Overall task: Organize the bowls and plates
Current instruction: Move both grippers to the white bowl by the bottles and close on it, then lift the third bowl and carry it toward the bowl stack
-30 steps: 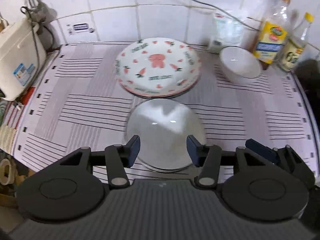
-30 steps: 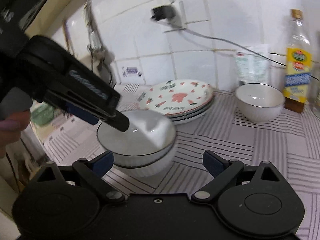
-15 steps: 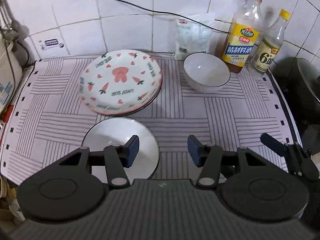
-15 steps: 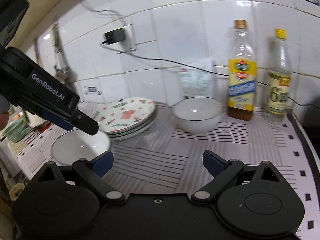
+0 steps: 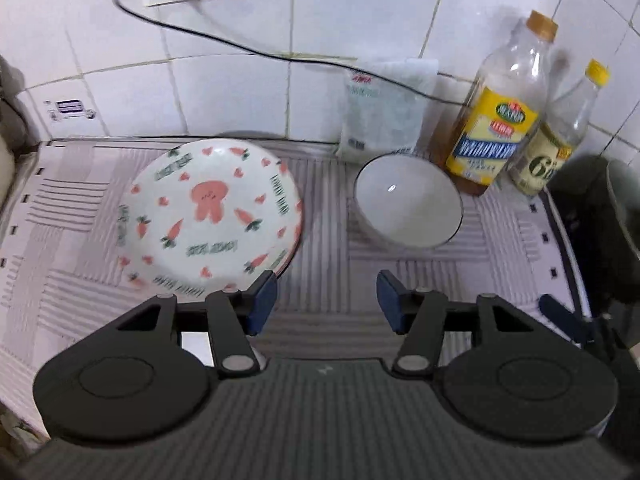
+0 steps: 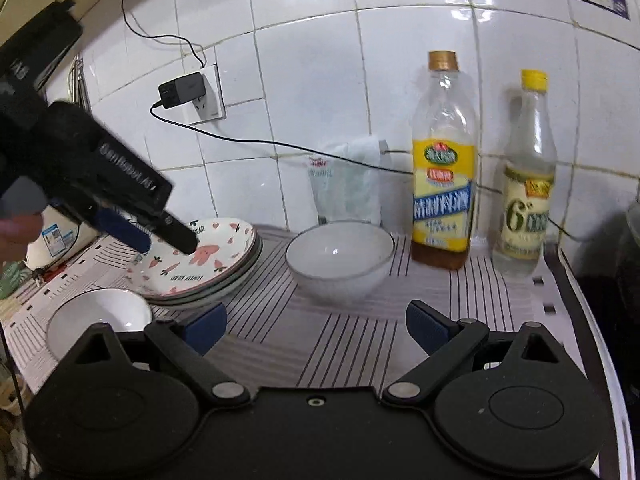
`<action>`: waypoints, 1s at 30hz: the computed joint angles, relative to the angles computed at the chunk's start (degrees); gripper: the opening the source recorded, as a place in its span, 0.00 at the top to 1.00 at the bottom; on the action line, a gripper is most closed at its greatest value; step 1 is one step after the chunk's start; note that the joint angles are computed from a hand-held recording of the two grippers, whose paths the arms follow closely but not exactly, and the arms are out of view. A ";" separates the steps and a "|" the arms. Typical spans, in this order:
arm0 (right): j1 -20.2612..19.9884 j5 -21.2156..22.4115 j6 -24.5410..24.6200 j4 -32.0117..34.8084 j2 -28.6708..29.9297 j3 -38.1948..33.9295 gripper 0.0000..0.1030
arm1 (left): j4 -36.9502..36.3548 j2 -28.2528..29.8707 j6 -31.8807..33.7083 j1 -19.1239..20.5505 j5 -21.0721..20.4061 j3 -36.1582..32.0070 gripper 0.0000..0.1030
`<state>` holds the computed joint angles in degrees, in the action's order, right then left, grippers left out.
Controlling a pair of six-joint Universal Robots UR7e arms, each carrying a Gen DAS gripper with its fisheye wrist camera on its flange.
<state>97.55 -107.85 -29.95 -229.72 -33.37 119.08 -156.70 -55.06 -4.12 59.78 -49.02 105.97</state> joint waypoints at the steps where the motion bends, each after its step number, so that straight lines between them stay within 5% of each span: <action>1: -0.44 0.19 -0.75 0.63 0.39 -1.01 0.04 | 0.42 0.89 -0.17 0.39 -0.68 -1.14 0.46; 7: -1.49 -8.01 0.43 7.08 4.82 -9.68 0.03 | 1.42 6.56 0.70 2.31 -2.98 -7.30 0.36; 12: -3.85 -4.24 2.45 10.74 6.16 -12.44 0.03 | 3.05 12.79 0.07 4.30 -2.83 -13.91 0.34; 16: -3.46 -7.97 3.27 16.96 7.83 -17.31 0.02 | 6.32 18.26 -0.36 5.86 -1.20 -20.23 0.34; 19: -4.05 -6.37 3.70 18.94 8.35 -19.24 0.02 | 8.42 19.76 -3.60 7.17 -2.63 -22.56 0.40; 26: -5.53 -1.53 -5.12 17.73 10.08 -21.69 0.03 | 5.85 20.12 -4.07 7.88 -4.24 -22.11 0.82; 30: -5.64 -1.50 -7.78 18.32 10.91 -23.22 0.03 | 6.29 20.11 -3.75 8.04 -5.88 -22.29 0.89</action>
